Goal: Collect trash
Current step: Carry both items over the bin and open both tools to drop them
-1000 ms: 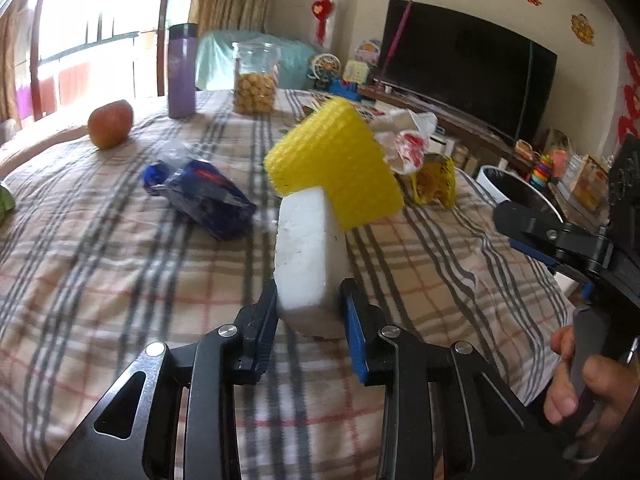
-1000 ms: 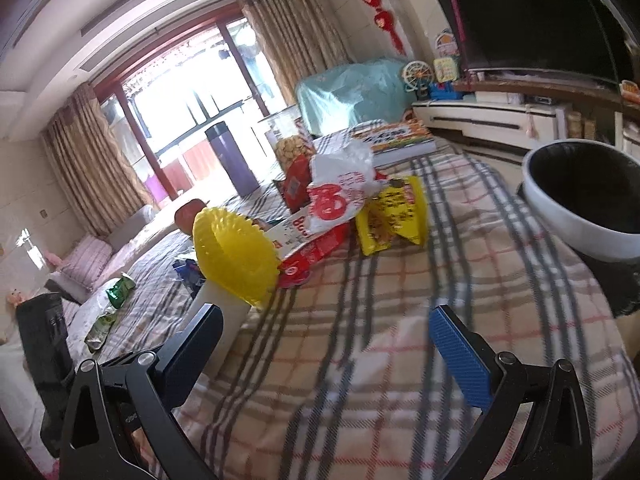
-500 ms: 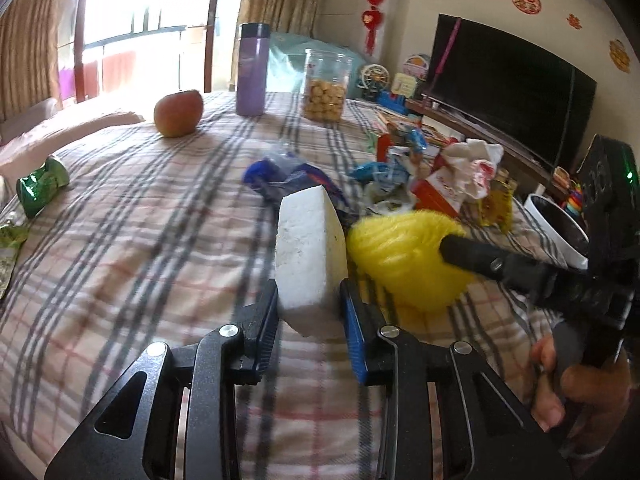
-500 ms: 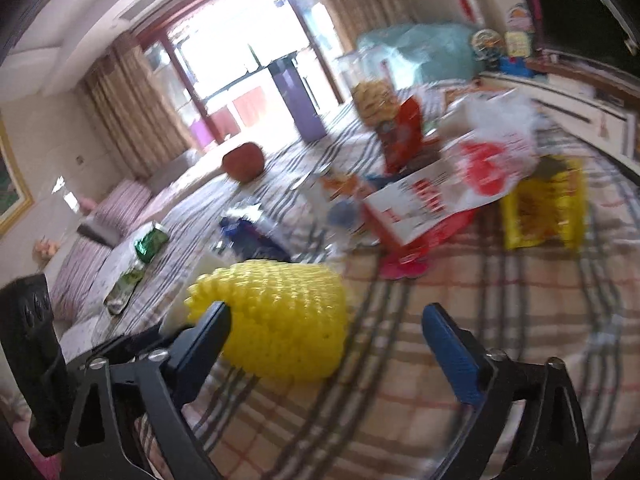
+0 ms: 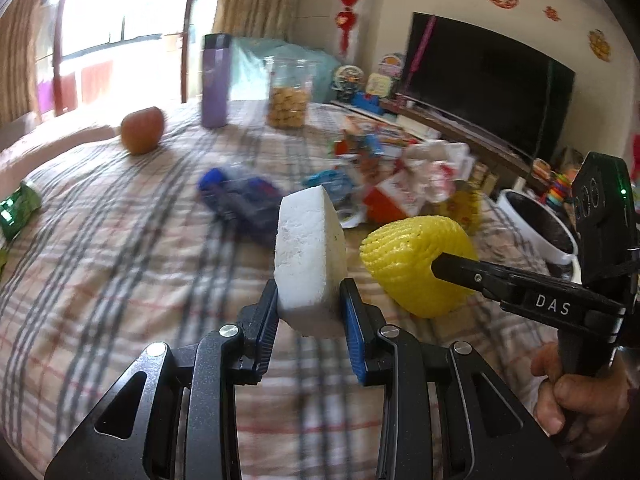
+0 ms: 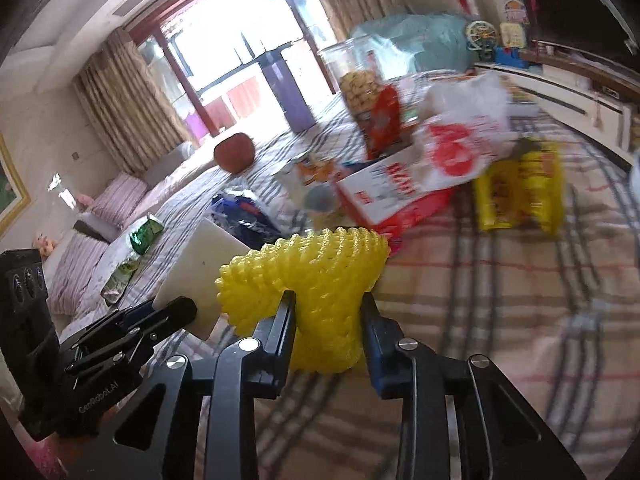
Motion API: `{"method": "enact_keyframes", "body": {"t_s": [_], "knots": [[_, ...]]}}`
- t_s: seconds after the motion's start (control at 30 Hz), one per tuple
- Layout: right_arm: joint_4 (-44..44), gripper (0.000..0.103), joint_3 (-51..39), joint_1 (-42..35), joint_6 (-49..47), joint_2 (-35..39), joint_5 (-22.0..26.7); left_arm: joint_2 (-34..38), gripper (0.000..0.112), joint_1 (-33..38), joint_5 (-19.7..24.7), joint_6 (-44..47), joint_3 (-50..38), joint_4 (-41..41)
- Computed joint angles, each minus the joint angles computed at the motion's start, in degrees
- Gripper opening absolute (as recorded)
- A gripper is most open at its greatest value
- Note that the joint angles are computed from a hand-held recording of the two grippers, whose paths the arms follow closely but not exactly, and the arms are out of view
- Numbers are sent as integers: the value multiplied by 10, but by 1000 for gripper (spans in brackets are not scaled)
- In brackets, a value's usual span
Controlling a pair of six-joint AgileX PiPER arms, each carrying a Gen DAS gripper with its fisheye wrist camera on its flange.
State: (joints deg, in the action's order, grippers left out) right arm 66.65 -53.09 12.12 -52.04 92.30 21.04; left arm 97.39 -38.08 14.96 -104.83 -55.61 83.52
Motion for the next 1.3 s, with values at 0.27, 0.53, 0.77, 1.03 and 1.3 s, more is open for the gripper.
{"method": "enact_keyframes", "body": {"t_s": [0.27,0.53,0.77,1.03,1.3], "knots": [[4,31,63,-104,-8,-75,30,55,29,-59,-13,159,-91,-135],[-8,31,89,-207,-19,-113,62,128,29,-92,-12,427,-216,-383],[-24,31,84,-299,-27,-126,91,188,29,-105,16,627,-322,-567],[-36,31,46,-400,-37,-107,122,274,29,-122,87,770,-492,-686],[-66,31,-18,-453,-25,-60,137,407,29,-128,218,870,-753,-767]]}}
